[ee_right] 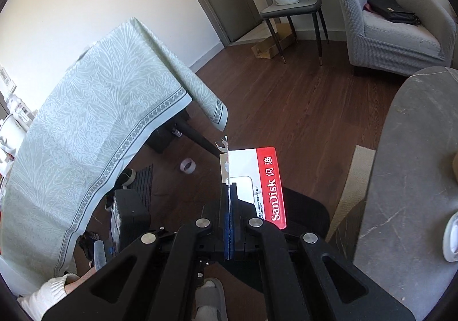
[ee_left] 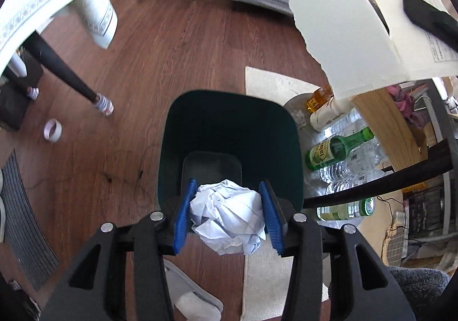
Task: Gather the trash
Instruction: 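Carry the paper ball over the green bin and open the left tool while the right tool carries the package, then lower the SanDisk package into the green bin and open the right tool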
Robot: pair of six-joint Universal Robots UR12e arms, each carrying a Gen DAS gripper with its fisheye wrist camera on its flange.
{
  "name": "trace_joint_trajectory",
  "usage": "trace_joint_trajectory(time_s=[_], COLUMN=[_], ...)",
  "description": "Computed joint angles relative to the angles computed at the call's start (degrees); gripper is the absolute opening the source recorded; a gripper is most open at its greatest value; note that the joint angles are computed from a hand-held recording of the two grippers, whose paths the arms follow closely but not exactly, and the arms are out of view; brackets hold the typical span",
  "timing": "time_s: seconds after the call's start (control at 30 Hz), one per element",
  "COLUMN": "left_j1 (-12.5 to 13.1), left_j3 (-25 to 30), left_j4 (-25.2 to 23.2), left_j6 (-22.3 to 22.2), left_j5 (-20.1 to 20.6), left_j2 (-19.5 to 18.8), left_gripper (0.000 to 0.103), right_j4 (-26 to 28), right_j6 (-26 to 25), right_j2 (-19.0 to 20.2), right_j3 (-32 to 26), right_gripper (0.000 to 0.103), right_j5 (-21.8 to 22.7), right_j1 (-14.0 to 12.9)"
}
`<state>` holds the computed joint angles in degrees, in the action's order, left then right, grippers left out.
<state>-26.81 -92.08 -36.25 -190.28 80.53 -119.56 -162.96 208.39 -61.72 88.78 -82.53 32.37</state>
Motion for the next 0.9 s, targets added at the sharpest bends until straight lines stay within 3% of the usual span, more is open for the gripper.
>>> trace_joint_trajectory(time_s=[0.27, 0.6, 0.9], left_j1=[0.56, 1.40, 1.76], left_j3=[-1.05, -3.28, -5.21], left_j4=[1.42, 8.01, 15.10], left_j6=[0.13, -0.19, -0.91], left_j5=[-0.52, 0.23, 1.88], left_j2=[0.26, 2.64, 4.81], left_gripper=[0.060, 0.059, 0.051], right_j4=[5.45, 12.93, 20.30], right_j6=[-1.56, -2.81, -4.37], right_j2=[2.81, 5.95, 8.28], right_j3=[-3.45, -7.09, -10.06], right_gripper=[0.000, 0.000, 0.000], right_j5=[0.21, -0.48, -0.02], right_j1=[0.76, 1.50, 2.06])
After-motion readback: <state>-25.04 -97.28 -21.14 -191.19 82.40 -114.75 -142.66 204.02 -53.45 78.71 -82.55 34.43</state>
